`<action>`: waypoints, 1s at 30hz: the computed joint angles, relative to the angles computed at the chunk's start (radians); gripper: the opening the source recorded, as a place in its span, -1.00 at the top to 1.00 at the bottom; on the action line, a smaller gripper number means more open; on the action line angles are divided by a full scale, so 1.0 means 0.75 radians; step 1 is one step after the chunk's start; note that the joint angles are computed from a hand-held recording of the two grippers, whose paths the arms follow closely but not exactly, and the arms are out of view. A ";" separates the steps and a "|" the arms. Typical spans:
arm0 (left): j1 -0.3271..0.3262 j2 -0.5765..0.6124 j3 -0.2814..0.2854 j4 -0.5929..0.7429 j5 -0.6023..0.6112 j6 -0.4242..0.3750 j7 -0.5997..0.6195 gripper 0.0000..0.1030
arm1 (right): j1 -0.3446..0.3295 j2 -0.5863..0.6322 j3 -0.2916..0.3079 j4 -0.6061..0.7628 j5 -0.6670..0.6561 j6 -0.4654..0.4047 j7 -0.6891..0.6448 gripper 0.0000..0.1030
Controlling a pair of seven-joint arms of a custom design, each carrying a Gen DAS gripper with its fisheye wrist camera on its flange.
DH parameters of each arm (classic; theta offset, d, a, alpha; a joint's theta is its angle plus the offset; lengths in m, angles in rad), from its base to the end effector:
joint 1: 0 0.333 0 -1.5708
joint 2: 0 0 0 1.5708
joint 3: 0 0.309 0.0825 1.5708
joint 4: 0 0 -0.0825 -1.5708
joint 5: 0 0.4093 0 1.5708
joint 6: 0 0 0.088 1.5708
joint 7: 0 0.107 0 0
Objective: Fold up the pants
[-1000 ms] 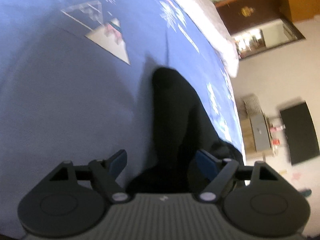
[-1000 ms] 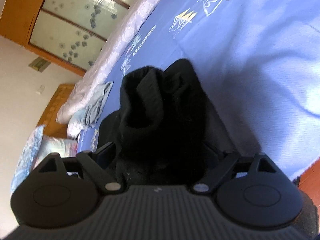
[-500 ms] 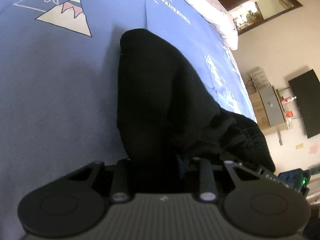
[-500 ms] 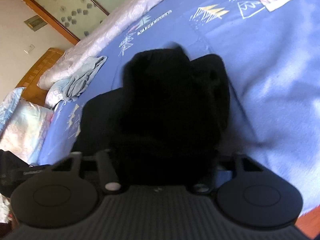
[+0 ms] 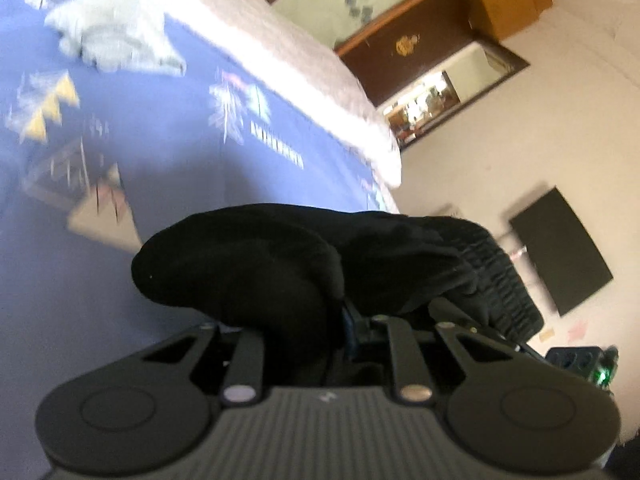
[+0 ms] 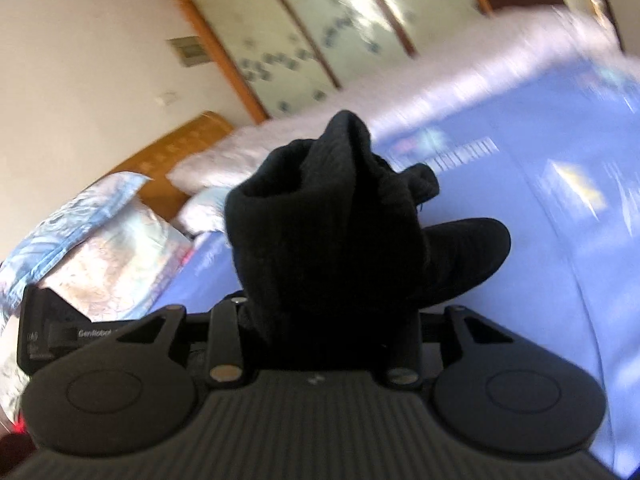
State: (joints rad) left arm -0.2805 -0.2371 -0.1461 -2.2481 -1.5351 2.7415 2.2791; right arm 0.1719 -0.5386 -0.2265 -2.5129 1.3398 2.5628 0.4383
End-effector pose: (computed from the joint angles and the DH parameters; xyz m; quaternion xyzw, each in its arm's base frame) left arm 0.5011 -0.1883 0.4976 0.6334 -0.5558 0.5340 0.0690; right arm 0.4502 -0.0444 0.4970 -0.6090 0.5682 -0.0890 0.5461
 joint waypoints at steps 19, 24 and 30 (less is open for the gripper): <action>-0.016 1.391 0.164 1.609 1.275 -0.081 -1.041 0.65 | -0.124 1.492 0.134 1.427 0.166 0.074 0.104 0.10; -0.079 1.358 0.241 1.449 1.512 -0.055 -1.308 0.09 | -0.072 1.571 0.060 1.418 -0.258 0.094 0.549 -0.49; -0.264 0.884 0.415 0.835 1.793 0.068 -1.644 0.00 | -0.143 1.167 0.139 0.949 -0.175 0.196 0.573 -0.56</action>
